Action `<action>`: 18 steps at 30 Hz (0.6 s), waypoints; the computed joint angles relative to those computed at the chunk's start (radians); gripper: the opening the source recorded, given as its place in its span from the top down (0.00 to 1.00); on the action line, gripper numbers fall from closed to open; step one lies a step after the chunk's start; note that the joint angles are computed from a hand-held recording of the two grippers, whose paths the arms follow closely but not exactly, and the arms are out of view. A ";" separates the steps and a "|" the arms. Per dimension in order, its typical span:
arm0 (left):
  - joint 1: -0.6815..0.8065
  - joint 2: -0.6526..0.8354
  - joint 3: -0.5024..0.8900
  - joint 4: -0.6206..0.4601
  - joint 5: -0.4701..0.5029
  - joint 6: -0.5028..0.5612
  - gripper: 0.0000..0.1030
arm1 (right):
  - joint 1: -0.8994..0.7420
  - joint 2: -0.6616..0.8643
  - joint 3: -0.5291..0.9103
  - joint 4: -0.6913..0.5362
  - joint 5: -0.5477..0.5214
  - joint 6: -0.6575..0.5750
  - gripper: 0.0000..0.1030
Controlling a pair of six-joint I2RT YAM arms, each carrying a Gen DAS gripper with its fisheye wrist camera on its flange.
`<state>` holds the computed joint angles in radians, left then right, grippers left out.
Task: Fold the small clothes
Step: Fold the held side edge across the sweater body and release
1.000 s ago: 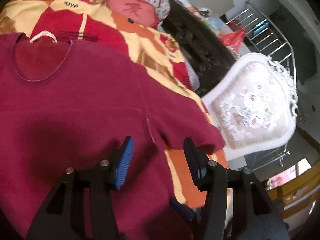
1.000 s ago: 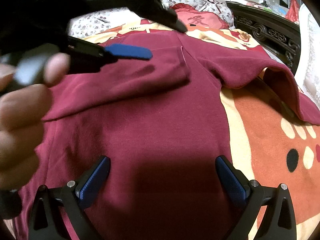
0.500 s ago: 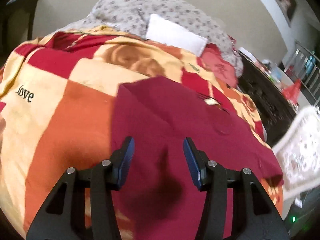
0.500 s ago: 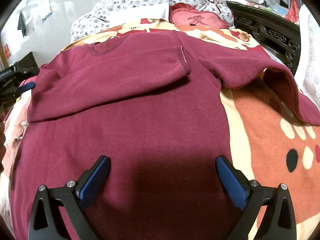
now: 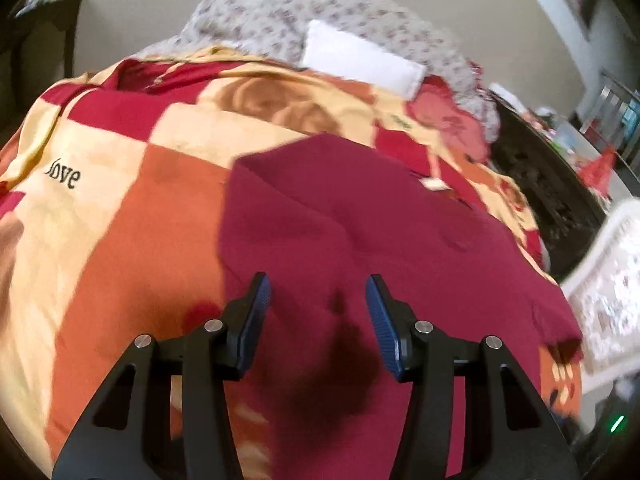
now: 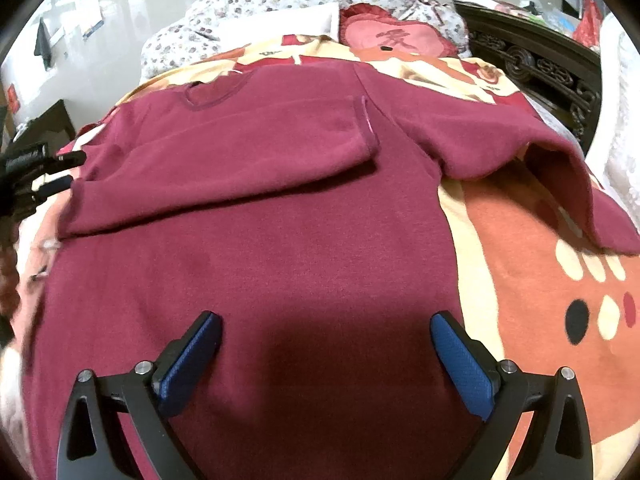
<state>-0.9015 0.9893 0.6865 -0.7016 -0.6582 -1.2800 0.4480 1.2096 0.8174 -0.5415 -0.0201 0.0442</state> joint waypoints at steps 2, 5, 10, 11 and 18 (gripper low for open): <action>-0.059 0.049 0.001 0.000 -0.034 -0.035 0.52 | 0.000 -0.033 0.051 0.018 -0.011 -0.017 0.08; -0.074 0.099 -0.035 0.072 0.004 -0.082 0.52 | 0.041 0.032 0.155 0.059 0.013 -0.080 0.08; -0.134 0.129 -0.059 0.095 -0.060 -0.143 0.52 | 0.054 0.273 0.293 0.052 -0.078 -0.193 0.22; -0.136 0.134 -0.059 0.096 -0.058 -0.146 0.52 | 0.050 0.357 0.344 -0.001 -0.059 -0.196 0.22; -0.132 0.182 -0.035 0.074 -0.058 -0.151 0.51 | 0.028 0.425 0.401 -0.018 -0.032 -0.118 0.22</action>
<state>-1.0334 1.1710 0.6520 -0.6277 -0.7165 -1.4306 0.4765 1.6343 1.2189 -0.5599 -0.0524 -0.0739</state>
